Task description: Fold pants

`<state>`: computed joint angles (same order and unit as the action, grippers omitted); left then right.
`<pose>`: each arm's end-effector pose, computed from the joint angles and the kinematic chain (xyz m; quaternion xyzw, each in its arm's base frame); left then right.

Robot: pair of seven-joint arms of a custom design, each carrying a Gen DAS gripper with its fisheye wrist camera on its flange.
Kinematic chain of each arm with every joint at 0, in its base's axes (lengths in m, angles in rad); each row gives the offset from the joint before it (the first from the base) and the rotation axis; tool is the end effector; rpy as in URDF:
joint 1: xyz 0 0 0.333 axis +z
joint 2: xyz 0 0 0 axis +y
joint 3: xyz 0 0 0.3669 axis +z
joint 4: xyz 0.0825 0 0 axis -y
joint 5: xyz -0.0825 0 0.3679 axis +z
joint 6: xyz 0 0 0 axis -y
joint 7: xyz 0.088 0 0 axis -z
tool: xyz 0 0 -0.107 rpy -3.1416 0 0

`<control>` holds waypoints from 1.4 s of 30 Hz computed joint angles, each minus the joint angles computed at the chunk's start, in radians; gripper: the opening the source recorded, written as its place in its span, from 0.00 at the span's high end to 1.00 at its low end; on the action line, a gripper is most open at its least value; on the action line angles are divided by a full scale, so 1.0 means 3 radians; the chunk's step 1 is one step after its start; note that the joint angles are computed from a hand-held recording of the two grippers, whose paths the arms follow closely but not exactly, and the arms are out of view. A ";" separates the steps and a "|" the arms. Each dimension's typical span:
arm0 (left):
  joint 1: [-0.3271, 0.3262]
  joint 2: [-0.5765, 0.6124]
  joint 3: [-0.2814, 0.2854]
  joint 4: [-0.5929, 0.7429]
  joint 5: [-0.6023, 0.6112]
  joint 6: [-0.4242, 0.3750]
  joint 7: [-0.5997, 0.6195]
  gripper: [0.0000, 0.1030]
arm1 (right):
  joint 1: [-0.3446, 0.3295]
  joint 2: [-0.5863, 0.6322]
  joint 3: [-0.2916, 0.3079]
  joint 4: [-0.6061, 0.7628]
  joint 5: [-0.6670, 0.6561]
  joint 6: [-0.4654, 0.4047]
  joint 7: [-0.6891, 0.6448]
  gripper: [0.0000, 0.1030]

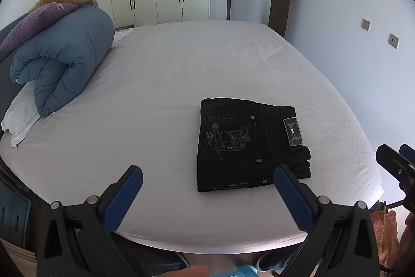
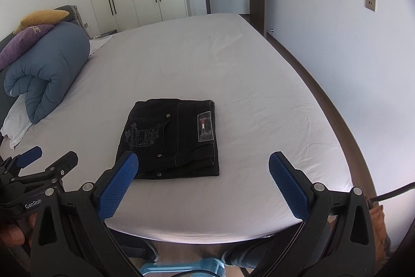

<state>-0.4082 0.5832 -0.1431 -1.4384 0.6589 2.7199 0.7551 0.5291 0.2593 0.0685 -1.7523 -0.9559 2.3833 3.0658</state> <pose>0.6599 -0.3973 0.4805 -0.5875 0.7116 -0.3108 0.2276 0.5563 0.3632 0.5203 -0.5416 0.7387 -0.3099 0.2548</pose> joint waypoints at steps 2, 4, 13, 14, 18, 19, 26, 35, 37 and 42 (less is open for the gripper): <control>0.0003 0.0011 -0.0004 0.0009 -0.0012 -0.0016 0.0008 0.00 | 0.0001 0.0020 0.0002 0.0024 0.0012 -0.0010 -0.0025 0.00; 0.0012 0.0024 -0.0017 0.0021 -0.0037 -0.0031 0.0026 0.00 | -0.0003 0.0033 0.0005 0.0050 0.0039 -0.0008 -0.0075 0.00; 0.0000 0.0055 -0.0014 0.0051 -0.0064 -0.0068 0.0046 0.00 | 0.0023 0.0086 0.0004 0.0145 0.0144 -0.0036 -0.0172 0.00; 0.0000 0.0058 -0.0015 0.0051 -0.0069 -0.0072 0.0046 0.00 | 0.0023 0.0094 0.0002 0.0150 0.0156 -0.0032 -0.0183 0.00; 0.0003 0.0075 -0.0021 0.0064 -0.0086 -0.0090 0.0059 0.00 | 0.0025 0.0120 -0.0012 0.0165 0.0172 -0.0022 -0.0212 0.00; 0.0004 0.0079 -0.0021 0.0068 -0.0090 -0.0092 0.0062 0.00 | 0.0027 0.0126 -0.0012 0.0173 0.0181 -0.0022 -0.0217 0.00; 0.0007 0.0087 -0.0023 0.0076 -0.0110 -0.0098 0.0070 0.00 | 0.0039 0.0162 -0.0026 0.0200 0.0206 -0.0005 -0.0249 0.00; 0.0012 0.0080 -0.0024 0.0047 -0.0116 -0.0066 0.0079 0.00 | 0.0053 0.0182 -0.0036 0.0217 0.0225 -0.0010 -0.0264 0.00; 0.0016 0.0080 -0.0029 0.0047 -0.0121 -0.0069 0.0085 0.00 | 0.0055 0.0187 -0.0035 0.0220 0.0230 -0.0010 -0.0265 0.00; 0.0025 0.0071 -0.0037 0.0026 -0.0134 -0.0072 0.0096 0.00 | 0.0063 0.0199 -0.0040 0.0223 0.0226 -0.0006 -0.0257 0.00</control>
<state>-0.4006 0.6045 -0.1541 -1.4308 0.6188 2.6982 0.7840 0.5480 0.3189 0.0565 -1.6854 -0.8881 2.3814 2.9888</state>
